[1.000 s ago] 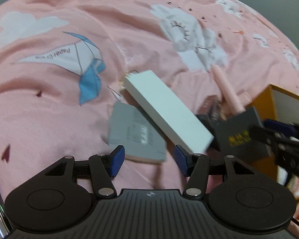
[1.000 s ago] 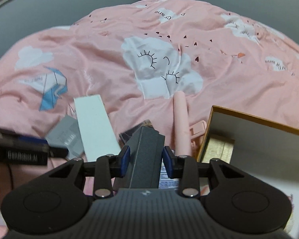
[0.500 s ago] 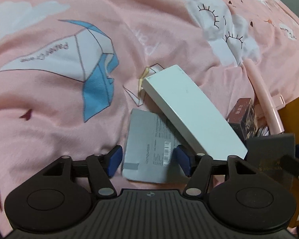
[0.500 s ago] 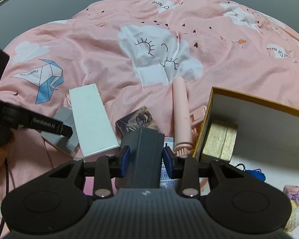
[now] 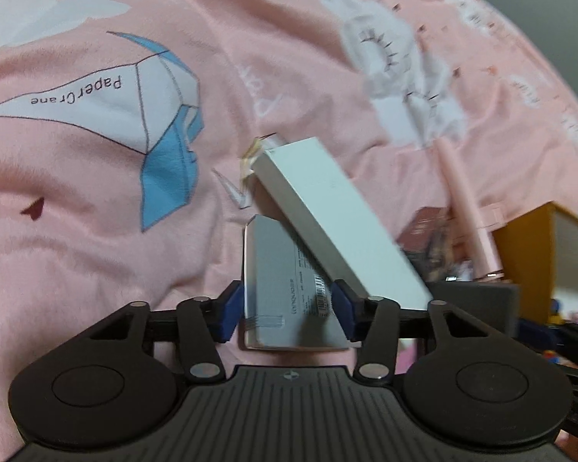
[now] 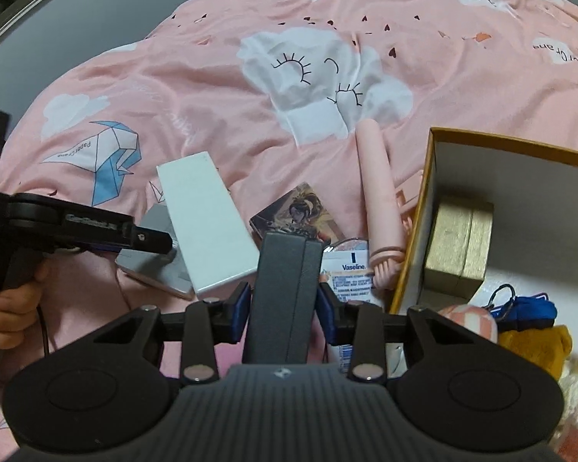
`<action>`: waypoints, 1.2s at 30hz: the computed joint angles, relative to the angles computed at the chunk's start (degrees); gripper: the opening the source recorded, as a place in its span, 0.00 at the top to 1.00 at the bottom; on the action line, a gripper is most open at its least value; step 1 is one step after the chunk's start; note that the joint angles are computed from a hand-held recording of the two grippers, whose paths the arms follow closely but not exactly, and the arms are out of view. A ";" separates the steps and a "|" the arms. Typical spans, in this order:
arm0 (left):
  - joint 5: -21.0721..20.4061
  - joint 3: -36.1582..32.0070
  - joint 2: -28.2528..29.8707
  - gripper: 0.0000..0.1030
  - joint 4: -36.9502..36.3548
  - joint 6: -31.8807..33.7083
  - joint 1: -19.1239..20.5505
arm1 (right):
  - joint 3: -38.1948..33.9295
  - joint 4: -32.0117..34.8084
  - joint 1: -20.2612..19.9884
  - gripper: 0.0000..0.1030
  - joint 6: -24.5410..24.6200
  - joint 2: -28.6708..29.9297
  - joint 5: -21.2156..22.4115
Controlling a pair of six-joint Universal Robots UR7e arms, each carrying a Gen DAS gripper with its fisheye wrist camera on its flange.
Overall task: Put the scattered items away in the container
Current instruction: 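Grasp the dark gold-lettered box with right tool while left tool grasps the white box, then carry both held boxes up and over the orange box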
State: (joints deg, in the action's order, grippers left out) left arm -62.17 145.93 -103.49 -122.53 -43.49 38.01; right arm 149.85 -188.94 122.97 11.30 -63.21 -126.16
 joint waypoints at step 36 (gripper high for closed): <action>5.44 2.78 -12.22 0.82 6.71 -15.04 -14.87 | 2.61 -3.83 4.61 0.64 0.60 -5.95 1.34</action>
